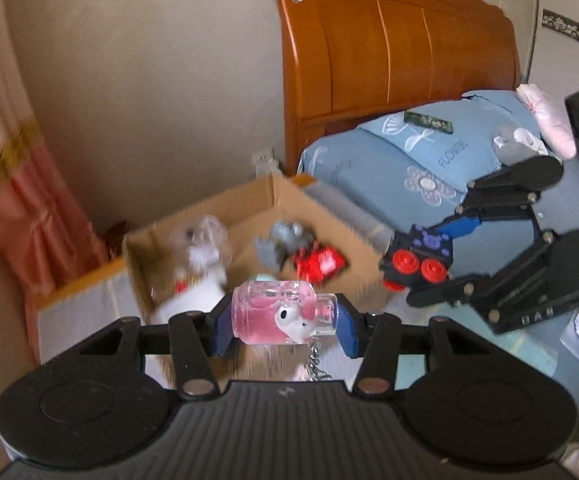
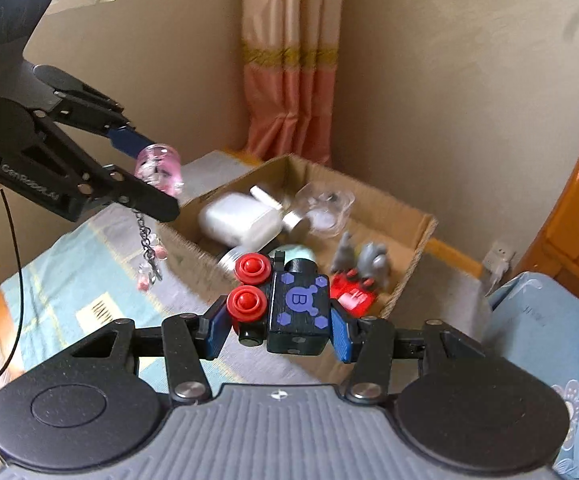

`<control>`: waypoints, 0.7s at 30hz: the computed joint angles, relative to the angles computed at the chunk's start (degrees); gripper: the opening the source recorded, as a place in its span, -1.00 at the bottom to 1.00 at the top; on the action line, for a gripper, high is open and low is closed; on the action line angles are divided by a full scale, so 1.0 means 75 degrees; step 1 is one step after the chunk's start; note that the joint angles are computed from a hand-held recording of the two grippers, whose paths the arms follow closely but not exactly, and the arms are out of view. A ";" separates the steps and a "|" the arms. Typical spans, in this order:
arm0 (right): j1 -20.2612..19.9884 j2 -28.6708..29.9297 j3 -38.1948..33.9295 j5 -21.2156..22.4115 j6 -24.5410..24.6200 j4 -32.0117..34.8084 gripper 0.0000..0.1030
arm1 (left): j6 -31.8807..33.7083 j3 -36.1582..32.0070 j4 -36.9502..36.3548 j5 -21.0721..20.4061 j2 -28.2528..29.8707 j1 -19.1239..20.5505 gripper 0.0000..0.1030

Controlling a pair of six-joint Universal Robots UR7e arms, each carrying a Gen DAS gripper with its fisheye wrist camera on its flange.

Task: Organize rigid objects
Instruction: 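Carry the pink keychain and black cube toy into the box and open both tools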

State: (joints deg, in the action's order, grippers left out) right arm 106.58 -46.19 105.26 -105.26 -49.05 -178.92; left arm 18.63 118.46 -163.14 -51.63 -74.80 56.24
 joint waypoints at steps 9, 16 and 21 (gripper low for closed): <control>0.0019 0.0135 -0.0612 -0.0180 0.0142 0.0242 0.07 | 0.0327 -0.1634 -0.0021 -0.0078 0.1589 0.0435 -0.03; -0.0013 0.0240 -0.0862 -0.0393 0.0231 0.0359 0.08 | 0.0073 -0.2096 0.0168 -0.0121 0.2241 0.0779 -0.03; -0.0017 0.0273 -0.0959 -0.0429 0.0266 0.0405 0.07 | -0.0061 -0.2215 0.0356 -0.0215 0.2443 0.0946 0.18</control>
